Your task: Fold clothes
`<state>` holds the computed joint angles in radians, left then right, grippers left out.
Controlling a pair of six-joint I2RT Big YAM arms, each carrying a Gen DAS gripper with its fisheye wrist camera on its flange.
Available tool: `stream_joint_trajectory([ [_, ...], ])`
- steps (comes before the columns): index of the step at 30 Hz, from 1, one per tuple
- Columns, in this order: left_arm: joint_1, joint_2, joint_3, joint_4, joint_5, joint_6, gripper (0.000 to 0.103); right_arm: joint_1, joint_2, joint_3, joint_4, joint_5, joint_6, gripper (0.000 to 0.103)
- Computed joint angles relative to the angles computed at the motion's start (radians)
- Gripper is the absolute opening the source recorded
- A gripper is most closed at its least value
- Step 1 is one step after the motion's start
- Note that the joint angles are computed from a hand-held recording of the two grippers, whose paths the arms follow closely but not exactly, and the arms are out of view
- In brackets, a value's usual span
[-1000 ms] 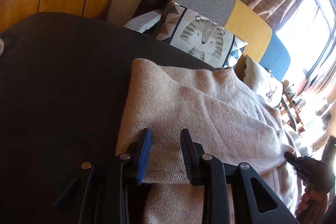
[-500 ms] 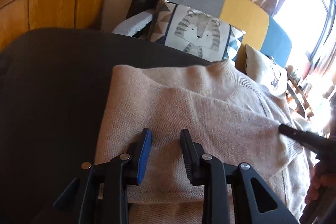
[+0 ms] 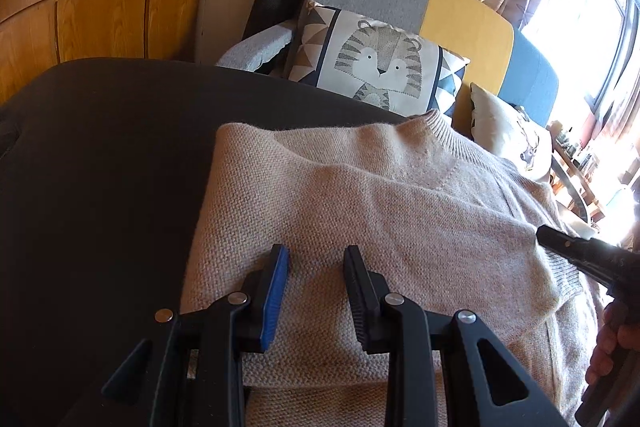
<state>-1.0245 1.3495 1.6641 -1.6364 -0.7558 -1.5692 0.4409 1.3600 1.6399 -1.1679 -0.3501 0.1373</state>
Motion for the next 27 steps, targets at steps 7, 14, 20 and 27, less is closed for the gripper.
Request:
stream_joint_trajectory([
  [7, 0.002, 0.006, 0.004, -0.004, -0.002, 0.005, 0.029, -0.170, -0.063, -0.081, 0.040, -0.091, 0.078, 0.008],
  [14, 0.000, 0.008, 0.008, -0.007, 0.000, 0.002, 0.029, -0.477, -0.160, -0.136, -0.015, -0.258, 0.067, 0.024],
  [20, 0.000, 0.003, 0.001, 0.002, 0.000, 0.003, 0.029, -0.837, -0.122, -0.103, -0.107, -0.272, 0.021, 0.031],
  [27, -0.002, 0.012, 0.011, -0.016, -0.001, -0.001, 0.029, -1.140, 0.033, 0.007, -0.111, -0.249, 0.118, 0.047],
])
